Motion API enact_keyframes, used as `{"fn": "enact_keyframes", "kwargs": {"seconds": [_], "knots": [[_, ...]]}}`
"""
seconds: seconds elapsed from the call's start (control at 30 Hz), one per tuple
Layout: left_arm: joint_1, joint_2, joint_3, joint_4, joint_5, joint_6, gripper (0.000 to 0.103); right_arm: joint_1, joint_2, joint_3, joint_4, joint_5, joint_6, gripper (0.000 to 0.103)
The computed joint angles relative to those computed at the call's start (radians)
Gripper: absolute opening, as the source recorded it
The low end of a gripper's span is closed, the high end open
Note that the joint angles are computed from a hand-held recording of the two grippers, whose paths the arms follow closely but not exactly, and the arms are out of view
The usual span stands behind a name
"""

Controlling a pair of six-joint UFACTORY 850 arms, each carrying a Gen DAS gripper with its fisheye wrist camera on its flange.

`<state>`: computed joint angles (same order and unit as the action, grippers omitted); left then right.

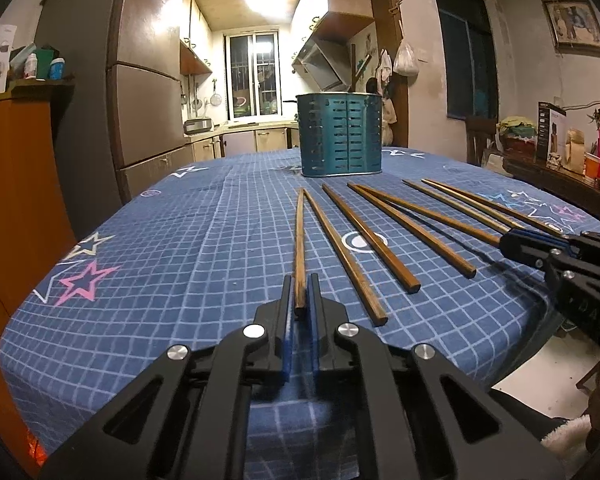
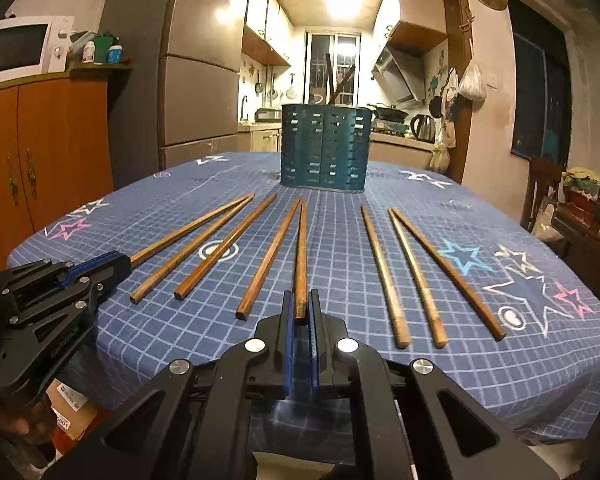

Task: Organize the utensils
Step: 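Close the left gripper on a chopstick while the right gripper grasps another chopstick, then carry the left gripper's chopstick to the teal holder while the right gripper carries its chopstick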

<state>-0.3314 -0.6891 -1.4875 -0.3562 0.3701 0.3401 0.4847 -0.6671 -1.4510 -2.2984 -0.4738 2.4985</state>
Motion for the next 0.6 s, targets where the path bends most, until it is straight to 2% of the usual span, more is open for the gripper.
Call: {"fn": "enact_keyframes", "kwargs": {"seconds": [0.27,0.6], "knots": [[0.003,0.041,0.025,-0.052,0.025,0.048,0.005,0.003,0.068,0.068,-0.062,-0.074,0.048,0.008],[0.009,0.115,0.048,-0.056,0.042,0.053,0.005,-0.005,0.141,0.102,-0.144,-0.079,0.072,0.008]]}}
